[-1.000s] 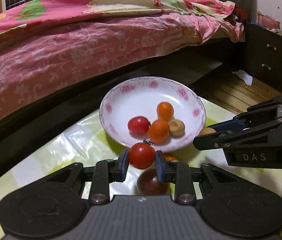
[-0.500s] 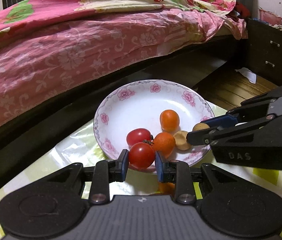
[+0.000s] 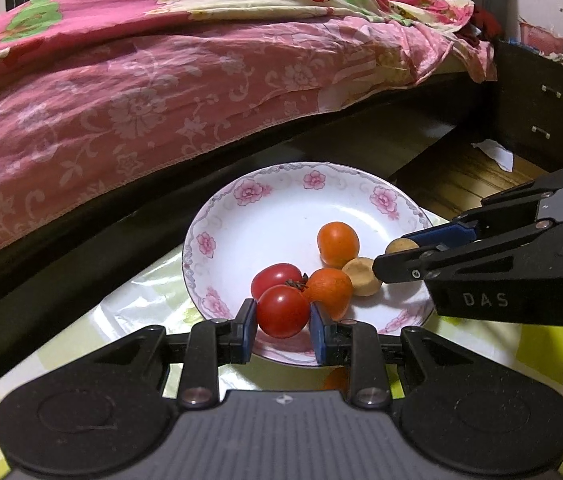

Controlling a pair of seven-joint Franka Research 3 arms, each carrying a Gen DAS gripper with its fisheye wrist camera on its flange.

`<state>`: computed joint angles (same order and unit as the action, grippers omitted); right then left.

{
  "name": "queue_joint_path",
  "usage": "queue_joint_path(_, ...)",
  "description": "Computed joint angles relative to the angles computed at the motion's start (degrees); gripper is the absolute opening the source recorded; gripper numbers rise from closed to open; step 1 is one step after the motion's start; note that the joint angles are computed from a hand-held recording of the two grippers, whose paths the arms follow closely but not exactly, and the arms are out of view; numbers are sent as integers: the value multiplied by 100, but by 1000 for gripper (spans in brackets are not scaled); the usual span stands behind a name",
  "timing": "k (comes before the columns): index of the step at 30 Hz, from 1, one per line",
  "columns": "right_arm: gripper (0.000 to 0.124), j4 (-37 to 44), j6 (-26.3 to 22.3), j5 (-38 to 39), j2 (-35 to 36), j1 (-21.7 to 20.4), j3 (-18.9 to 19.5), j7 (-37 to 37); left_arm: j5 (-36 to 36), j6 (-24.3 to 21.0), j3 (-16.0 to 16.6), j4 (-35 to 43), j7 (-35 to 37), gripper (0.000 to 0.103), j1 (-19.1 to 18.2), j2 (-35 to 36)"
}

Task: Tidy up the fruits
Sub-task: 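Carry the cherry tomato and longan over the white plate, then lower the cherry tomato and longan into the plate and open both tools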

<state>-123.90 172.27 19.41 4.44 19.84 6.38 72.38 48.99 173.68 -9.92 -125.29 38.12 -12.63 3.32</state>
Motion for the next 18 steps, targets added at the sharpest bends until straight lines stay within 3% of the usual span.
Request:
queue_joint_path(6,19,72,-330,519,-33,-79,89,-643,354,-37,-9,-28,-111,36,-1,-47)
queue_joint_path(18,19,168,-100,860,151,-100,109,-761,715,-72,87,263,-493,37,-68,171)
